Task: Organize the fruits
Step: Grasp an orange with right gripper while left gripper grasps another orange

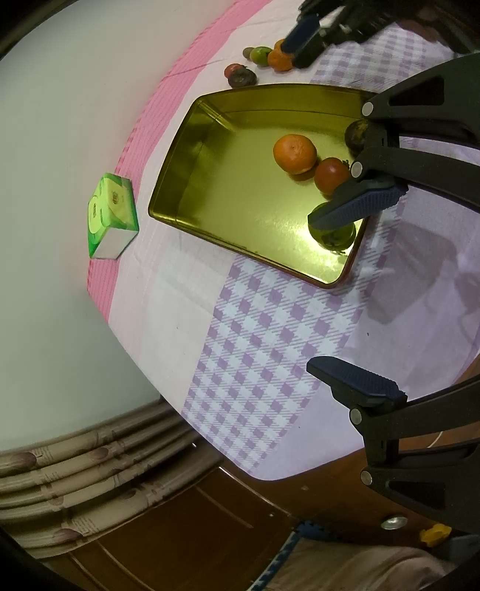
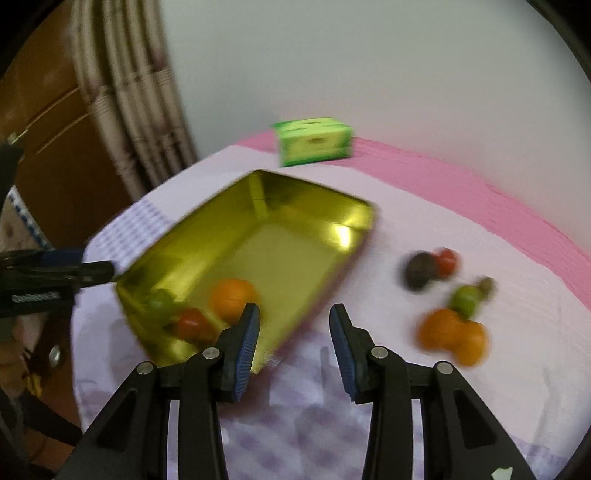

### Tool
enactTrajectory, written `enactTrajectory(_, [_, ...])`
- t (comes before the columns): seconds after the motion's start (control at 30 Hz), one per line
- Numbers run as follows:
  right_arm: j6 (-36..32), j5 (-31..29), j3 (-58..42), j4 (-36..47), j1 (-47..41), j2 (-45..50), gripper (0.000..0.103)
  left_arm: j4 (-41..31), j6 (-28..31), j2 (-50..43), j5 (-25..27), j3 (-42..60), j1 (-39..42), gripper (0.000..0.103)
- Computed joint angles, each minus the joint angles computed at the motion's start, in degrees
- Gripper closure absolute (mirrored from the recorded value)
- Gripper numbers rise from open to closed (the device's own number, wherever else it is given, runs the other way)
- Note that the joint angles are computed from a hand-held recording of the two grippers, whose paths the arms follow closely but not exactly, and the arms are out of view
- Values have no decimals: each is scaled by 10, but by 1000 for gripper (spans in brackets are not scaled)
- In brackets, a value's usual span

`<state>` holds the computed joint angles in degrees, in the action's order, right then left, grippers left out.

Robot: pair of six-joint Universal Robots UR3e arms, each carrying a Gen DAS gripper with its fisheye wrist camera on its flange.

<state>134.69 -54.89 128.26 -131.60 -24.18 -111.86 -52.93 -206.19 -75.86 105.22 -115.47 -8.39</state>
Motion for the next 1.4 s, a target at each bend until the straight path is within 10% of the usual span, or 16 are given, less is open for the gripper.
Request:
enactTrajectory(0.63, [-22,-35,-28,-138,-119,194,66,47,55,-72,24,54,-100,31])
enactTrajectory(1.4, [-56,-25,0,-233,-264,217,72,-3,42,-527,-66,553,-230,31])
